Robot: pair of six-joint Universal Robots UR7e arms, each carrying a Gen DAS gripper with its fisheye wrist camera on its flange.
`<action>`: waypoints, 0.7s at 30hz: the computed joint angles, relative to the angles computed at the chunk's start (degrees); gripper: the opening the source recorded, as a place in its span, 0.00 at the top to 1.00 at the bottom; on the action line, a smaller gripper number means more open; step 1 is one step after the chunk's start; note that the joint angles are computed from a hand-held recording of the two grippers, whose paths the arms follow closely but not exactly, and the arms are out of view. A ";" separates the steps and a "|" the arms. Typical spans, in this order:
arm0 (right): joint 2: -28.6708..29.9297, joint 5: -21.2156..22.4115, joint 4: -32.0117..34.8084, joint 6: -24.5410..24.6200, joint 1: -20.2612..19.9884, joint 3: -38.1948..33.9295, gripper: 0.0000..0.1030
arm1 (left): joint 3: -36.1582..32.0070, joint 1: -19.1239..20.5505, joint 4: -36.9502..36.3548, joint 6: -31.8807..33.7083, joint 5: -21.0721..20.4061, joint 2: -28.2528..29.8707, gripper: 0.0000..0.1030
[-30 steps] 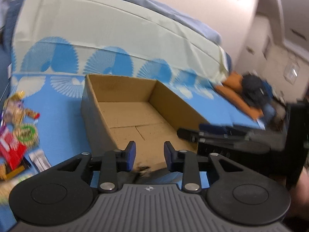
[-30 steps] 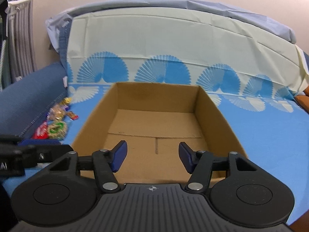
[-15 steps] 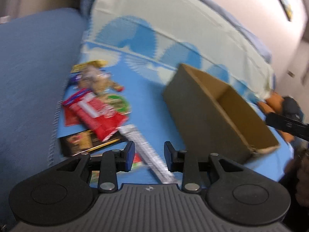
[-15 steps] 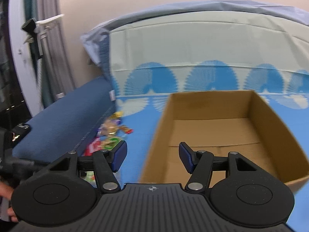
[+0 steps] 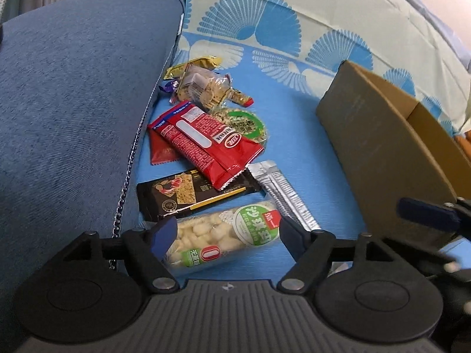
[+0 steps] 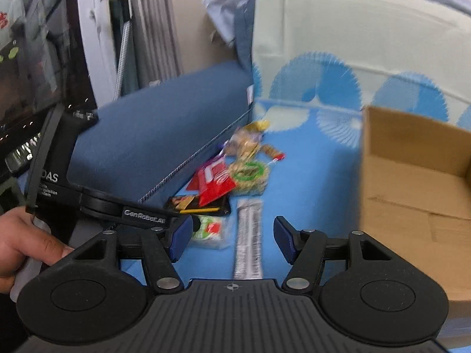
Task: Organize snacks
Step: 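Move the left tool to the white-green sachima bar while the right tool reaches the silver stick pack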
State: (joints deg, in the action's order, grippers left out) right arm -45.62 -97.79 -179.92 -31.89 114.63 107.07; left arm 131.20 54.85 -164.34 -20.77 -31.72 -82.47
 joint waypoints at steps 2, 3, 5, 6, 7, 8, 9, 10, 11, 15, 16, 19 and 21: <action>2.01 -1.56 -0.55 -0.49 -0.74 -0.58 0.34 | 0.47 0.01 -1.93 1.36 0.02 0.29 0.20; 2.87 -2.94 0.61 -0.21 -1.02 -1.16 0.35 | 0.70 0.01 -3.27 2.17 0.12 0.49 0.20; 4.26 -4.85 1.74 -0.27 -1.18 -2.23 0.36 | 0.93 0.10 -5.40 3.35 -0.05 0.91 0.20; 4.84 -4.40 0.50 -1.57 -1.17 -2.22 0.35 | 0.94 0.23 -6.18 3.96 -0.24 1.12 0.19; 5.20 -4.25 -0.72 -3.36 -1.04 -2.17 0.35 | 0.73 0.42 -6.52 4.36 -0.48 1.46 0.18; 5.81 -4.90 -1.40 -4.68 -0.98 -2.40 0.35 | 0.47 0.55 -6.36 4.50 -0.67 1.76 0.16; 6.37 -6.23 -1.22 -5.15 -0.83 -2.73 0.35 | 0.16 0.70 -5.92 4.69 -0.83 2.06 0.13; 7.15 -6.93 -0.58 -4.92 -1.06 -3.38 0.35 | -0.37 0.84 -4.85 4.78 -0.78 2.48 0.11; 7.53 -7.61 0.99 -4.01 -1.23 -4.01 0.35 | -0.77 1.03 -4.09 5.16 -0.88 2.87 0.07; 9.47 -11.33 2.90 -4.62 -1.20 -5.79 0.35 | -2.48 1.12 0.58 6.31 -0.15 4.52 0.01; 9.83 -11.86 3.41 -4.42 -1.31 -6.14 0.35 | -2.60 1.02 1.20 6.22 0.37 4.74 0.01; 9.27 -11.05 3.40 -3.99 -1.67 -5.49 0.39 | -2.19 1.10 -0.18 6.14 0.70 4.77 0.01; 9.05 -10.44 2.91 -5.05 -1.83 -5.07 0.61 | -2.03 1.19 -1.08 6.50 0.67 4.68 0.01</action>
State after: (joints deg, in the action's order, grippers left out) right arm -36.56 -108.23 -177.01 -36.94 112.80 102.00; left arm 129.17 56.04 -165.42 -14.26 -31.06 -77.79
